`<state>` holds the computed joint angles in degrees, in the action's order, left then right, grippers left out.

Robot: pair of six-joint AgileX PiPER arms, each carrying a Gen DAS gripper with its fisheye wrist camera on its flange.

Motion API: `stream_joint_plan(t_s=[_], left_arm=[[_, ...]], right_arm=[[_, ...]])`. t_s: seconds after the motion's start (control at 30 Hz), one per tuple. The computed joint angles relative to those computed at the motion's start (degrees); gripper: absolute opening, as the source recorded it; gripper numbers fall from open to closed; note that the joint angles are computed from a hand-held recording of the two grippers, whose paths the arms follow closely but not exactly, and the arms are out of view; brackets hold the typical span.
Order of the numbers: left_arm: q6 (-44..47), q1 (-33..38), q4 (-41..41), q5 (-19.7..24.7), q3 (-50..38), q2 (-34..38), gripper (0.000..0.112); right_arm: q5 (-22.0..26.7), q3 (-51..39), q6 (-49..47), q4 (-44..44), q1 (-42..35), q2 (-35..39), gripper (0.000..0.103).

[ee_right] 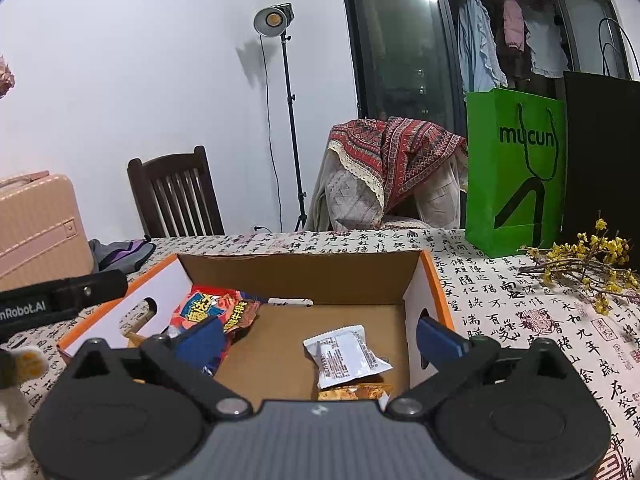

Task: Organize snacks
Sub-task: 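Move both tools back over the remaining snack pile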

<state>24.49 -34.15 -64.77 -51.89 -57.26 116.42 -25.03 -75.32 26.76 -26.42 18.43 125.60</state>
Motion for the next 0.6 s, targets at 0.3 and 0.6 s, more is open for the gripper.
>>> stream_joint_plan(t_s=[0.3,0.6], left_arm=[[1.6,-3.3,-3.3,-2.4,3.5,-6.1,0.103],[2.0,-10.0,-8.4,-5.3,11.2,-12.8,0.103]], right_arm=[[-1.5,7.4,-4.8,2.8,-0.2,-7.3,0.103],[-5.9,20.0,-2.8,-0.1,-1.3,-15.5,0.103]])
